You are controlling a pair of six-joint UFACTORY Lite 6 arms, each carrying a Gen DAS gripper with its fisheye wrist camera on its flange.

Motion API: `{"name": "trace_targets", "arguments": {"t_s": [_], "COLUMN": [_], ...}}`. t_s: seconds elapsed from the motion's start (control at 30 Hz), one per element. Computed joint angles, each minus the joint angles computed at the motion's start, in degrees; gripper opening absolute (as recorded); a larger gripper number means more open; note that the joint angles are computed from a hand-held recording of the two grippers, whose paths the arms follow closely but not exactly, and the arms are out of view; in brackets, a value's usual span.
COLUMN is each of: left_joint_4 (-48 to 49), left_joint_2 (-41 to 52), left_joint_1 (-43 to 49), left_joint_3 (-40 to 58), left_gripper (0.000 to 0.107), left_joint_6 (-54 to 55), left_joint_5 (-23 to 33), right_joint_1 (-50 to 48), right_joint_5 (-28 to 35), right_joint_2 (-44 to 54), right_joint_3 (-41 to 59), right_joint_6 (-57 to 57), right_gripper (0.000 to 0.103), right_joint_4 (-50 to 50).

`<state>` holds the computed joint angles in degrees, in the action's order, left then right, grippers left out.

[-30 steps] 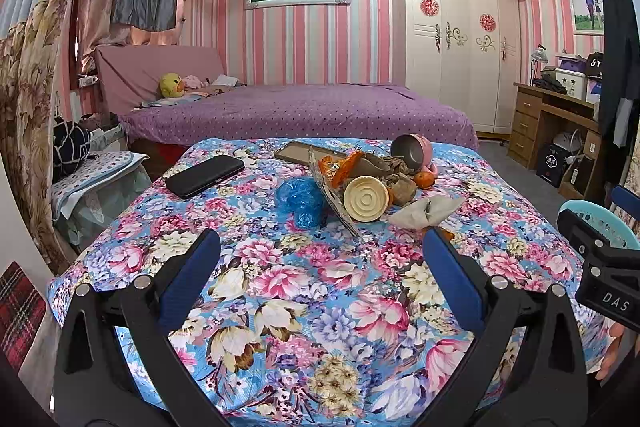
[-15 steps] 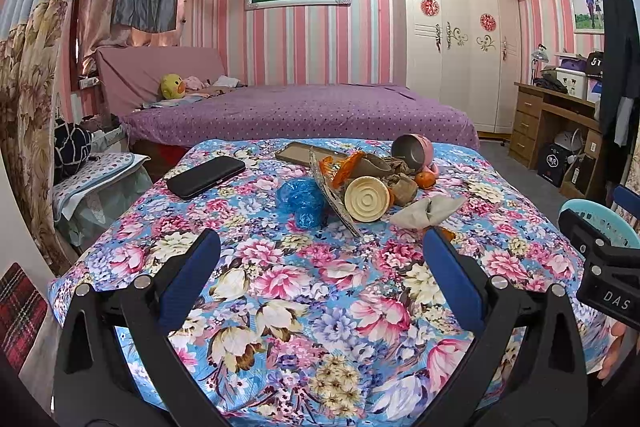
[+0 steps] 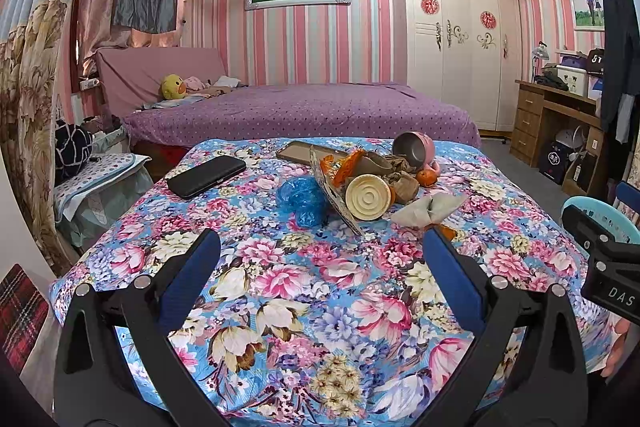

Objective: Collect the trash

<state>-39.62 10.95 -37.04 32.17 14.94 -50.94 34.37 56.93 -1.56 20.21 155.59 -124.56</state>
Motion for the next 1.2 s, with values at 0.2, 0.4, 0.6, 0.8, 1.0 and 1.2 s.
{"name": "trace_targets", "arguments": {"t_s": [0.2, 0.4, 0.6, 0.8, 1.0, 1.2], "left_joint_4": [-0.1, 0.2, 2.2, 2.4, 2.6, 5.0], "left_joint_2": [0.0, -0.1, -1.3, -0.9, -0.7, -0.7], "left_joint_1": [0.0, 0.4, 2.5, 2.6, 3.0, 4.8], "left_joint_3": [0.0, -0.1, -1.7, -1.6, -1.6, -1.1], "left_gripper": [0.098, 0.098, 0.098, 0.098, 0.098, 0.098], "left_joint_6": [0.2, 0.2, 0.0, -0.2, 0.0, -1.0], "left_joint_5": [0.0, 0.0, 0.1, 0.2, 0.3, 2.2], "right_joint_1": [-0.3, -0.1, -0.5, -0.6, -1.0, -2.7], "right_joint_5": [-0.1, -0.2, 0.0, -0.2, -0.5, -1.9], "right_joint_2": [-0.4, -0.3, -0.3, 0.1, 0.8, 0.6], "right_joint_3": [-0.3, -0.2, -0.5, -0.3, 0.3, 1.2], "right_joint_6": [0.0, 0.0, 0.3, 0.2, 0.9, 1.3], "right_gripper": [0.099, 0.099, 0.099, 0.099, 0.099, 0.099], "right_joint_4": [-0.2, -0.1, -0.1, -0.3, -0.9, -2.2]}}
